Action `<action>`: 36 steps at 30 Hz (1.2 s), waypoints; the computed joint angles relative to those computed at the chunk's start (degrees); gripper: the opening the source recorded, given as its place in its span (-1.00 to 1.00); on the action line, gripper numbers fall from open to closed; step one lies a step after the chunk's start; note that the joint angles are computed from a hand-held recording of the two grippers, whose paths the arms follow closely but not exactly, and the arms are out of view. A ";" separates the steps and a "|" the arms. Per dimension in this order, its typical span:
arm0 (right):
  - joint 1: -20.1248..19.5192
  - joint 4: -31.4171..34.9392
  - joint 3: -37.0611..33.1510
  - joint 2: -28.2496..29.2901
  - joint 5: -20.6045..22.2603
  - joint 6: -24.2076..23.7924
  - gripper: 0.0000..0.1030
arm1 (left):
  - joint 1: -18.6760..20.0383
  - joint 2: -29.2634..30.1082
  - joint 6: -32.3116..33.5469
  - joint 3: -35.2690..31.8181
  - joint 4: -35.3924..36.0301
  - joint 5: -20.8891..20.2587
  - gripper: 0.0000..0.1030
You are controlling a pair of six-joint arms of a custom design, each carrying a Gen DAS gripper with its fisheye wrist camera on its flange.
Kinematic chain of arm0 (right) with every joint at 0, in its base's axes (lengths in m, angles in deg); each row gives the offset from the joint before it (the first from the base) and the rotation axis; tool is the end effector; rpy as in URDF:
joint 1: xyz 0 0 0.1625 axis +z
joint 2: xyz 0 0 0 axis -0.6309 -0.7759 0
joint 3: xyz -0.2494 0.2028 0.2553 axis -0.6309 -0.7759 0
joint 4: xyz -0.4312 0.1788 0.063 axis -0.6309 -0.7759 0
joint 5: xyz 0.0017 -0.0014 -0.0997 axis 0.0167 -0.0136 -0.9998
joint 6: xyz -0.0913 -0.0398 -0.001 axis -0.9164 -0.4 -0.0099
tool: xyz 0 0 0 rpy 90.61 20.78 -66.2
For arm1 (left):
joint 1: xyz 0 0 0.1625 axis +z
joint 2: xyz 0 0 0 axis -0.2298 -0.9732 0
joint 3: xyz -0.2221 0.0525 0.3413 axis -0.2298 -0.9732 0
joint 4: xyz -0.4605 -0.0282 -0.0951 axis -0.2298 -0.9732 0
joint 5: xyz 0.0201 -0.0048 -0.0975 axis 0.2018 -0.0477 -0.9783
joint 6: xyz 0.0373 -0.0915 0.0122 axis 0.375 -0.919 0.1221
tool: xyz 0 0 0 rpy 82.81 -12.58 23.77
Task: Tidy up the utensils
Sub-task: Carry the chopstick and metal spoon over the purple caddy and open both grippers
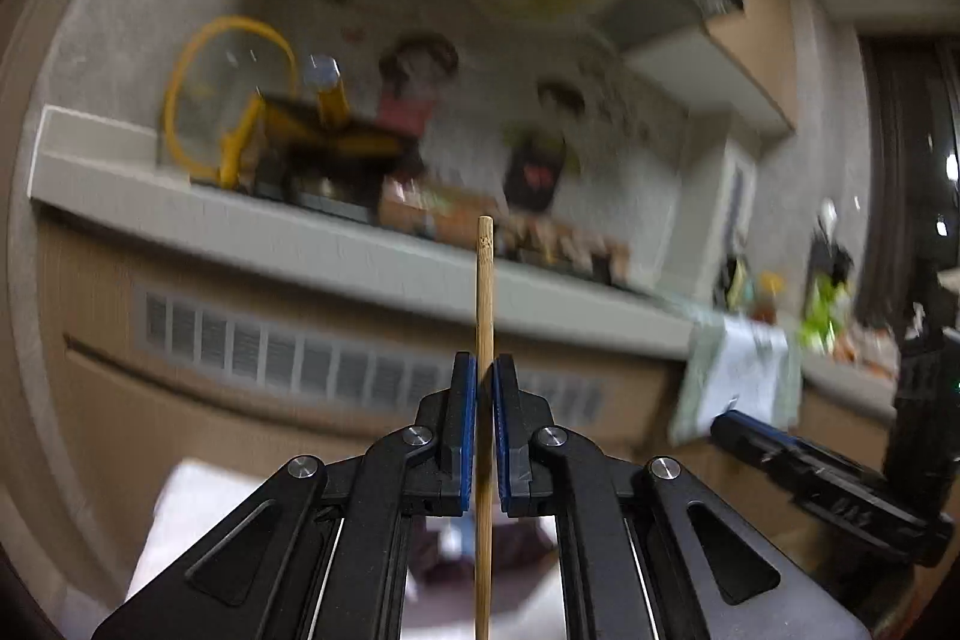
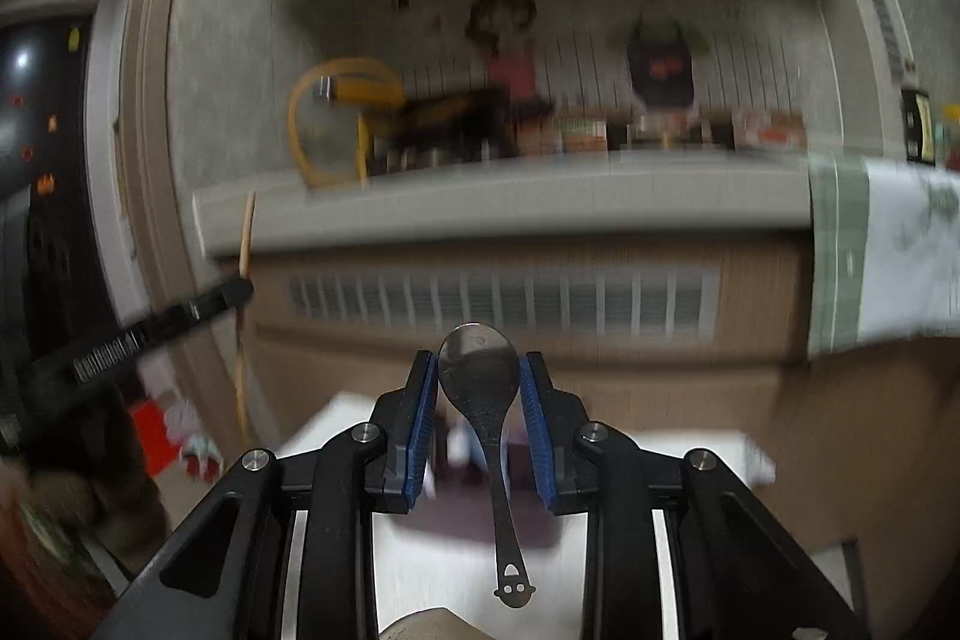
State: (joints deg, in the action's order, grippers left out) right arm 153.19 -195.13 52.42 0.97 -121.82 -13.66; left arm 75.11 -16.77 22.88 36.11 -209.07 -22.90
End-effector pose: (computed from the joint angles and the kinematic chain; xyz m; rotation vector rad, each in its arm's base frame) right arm 0.4341 -0.6639 0.1046 1.3016 -2.3732 1.2596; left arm -0.1180 -0.6112 0.4153 0.4247 1.9875 -1.8991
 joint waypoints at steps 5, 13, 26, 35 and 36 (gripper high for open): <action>0.00 -4.36 -9.93 7.10 3.53 -0.21 -0.49 | 4.11 8.77 3.60 -9.35 -6.35 -2.28 -0.89; -2.42 4.84 -22.92 16.44 1.64 3.51 -0.49 | 9.12 14.61 0.01 -15.33 -1.05 -2.84 -0.89; -5.08 11.23 -28.37 22.20 -0.26 5.51 -0.49 | 11.64 17.64 -2.56 -15.69 2.09 -2.11 -0.89; -5.08 15.25 -22.06 19.01 -5.97 4.29 -0.45 | 11.22 13.72 -7.91 -9.05 9.31 2.81 -0.68; -5.12 16.77 -21.86 18.63 -6.61 5.10 -0.45 | 11.07 12.96 -8.66 -8.22 10.42 3.19 -0.59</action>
State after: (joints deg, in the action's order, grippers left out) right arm 148.07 -178.36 30.56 19.61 -128.43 -8.57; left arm 86.19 -3.81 14.21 27.90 -198.65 -19.70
